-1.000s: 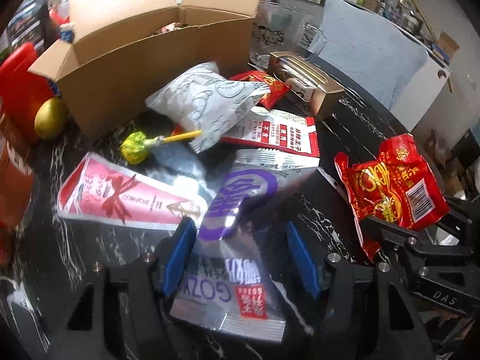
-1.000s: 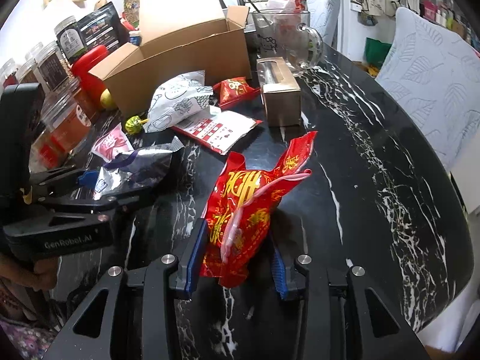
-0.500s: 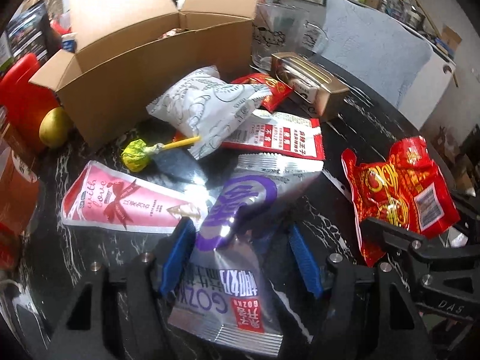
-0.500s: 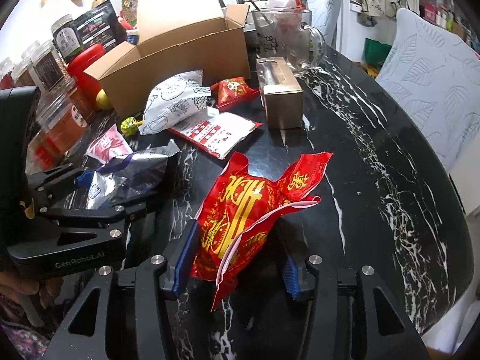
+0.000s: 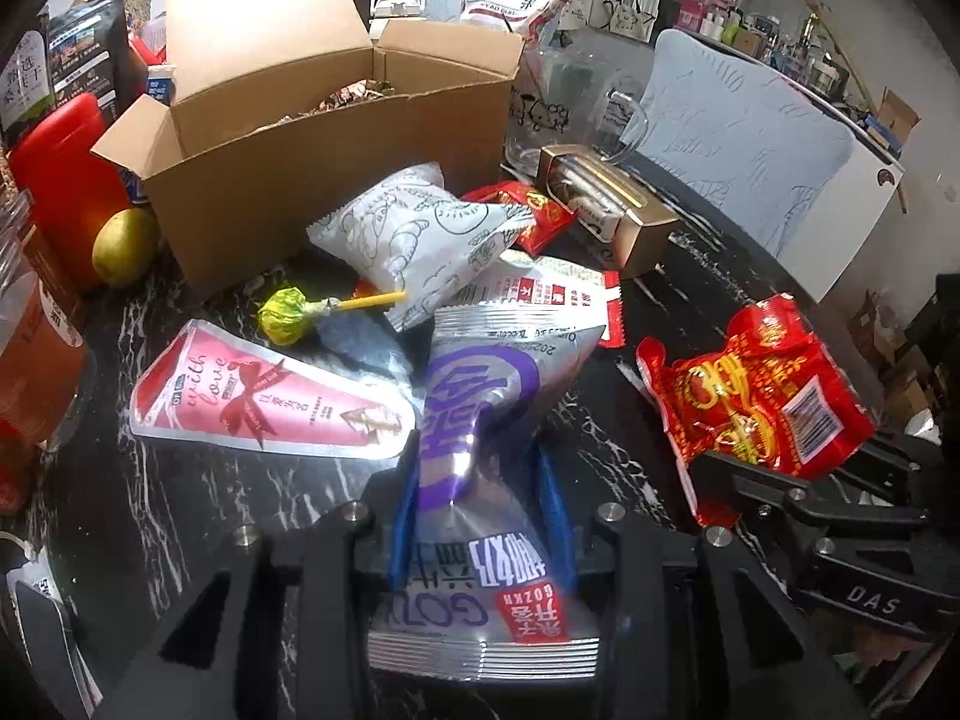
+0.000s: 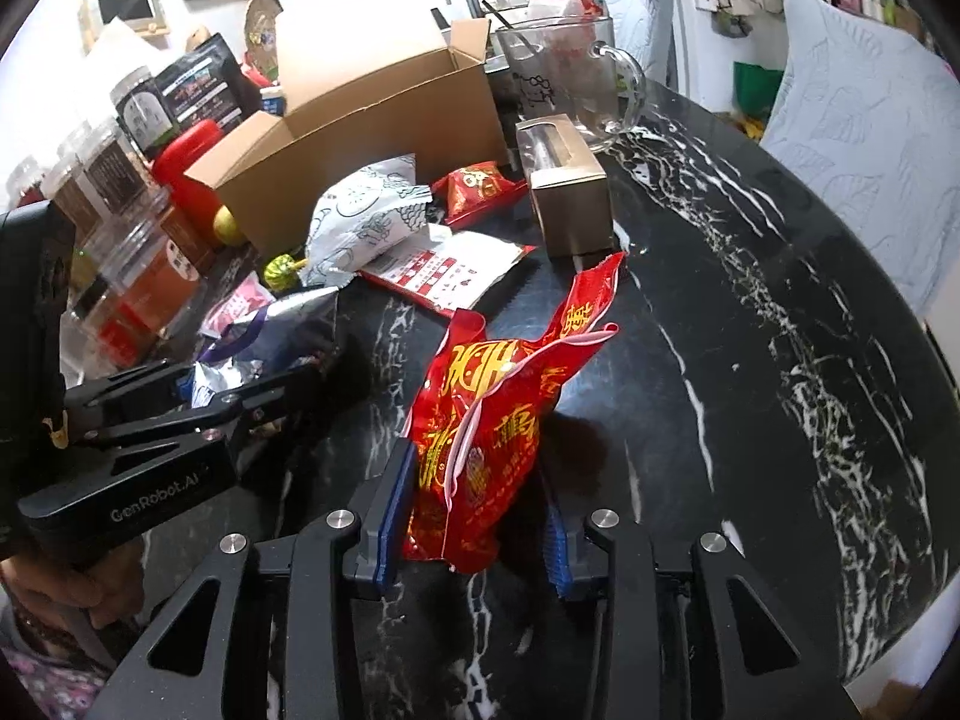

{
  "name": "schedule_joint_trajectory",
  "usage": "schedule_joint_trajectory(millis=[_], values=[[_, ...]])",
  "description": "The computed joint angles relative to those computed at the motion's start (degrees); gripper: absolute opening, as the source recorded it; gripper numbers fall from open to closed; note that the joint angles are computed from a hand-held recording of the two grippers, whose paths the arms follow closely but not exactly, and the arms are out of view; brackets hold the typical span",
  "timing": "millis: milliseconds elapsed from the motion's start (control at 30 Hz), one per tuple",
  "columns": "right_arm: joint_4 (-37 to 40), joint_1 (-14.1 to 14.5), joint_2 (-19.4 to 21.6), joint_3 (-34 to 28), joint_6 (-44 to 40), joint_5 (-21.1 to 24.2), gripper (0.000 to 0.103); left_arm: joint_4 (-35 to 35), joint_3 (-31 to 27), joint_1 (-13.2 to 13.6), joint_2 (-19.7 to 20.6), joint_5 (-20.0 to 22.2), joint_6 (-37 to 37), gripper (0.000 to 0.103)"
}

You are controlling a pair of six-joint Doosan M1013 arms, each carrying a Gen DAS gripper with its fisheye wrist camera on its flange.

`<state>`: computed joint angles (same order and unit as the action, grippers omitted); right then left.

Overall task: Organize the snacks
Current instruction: 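Lift the GOZI bag and red-yellow bag off the table with both tools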

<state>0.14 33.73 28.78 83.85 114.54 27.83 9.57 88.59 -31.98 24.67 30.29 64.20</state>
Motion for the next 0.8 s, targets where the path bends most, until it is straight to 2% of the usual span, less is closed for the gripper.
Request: schedule_joint_trajectory(millis=[267,567,700,800], values=[[1.47,0.37,-1.28,1.1,-1.16,-2.36,0.036,-0.97,1.85,0.23,-2.08,-1.39,-0.78,0.035],[-4.62,1.45,-0.1,-0.47,4.18,0.41,0.038,0.08,2.16,0.37,-1.9,-0.45,-3.26,0.035],[-8.94,1.7,0.71,-1.48,8.69,1.39,0.054,0.67,2.32,0.42,-1.92,-0.16,-4.15,0.035],[-6.71,1.42,1.15,-2.05,6.67,0.9,0.054,0.57,2.33,0.51,-1.91,-0.16,-4.33,0.035]])
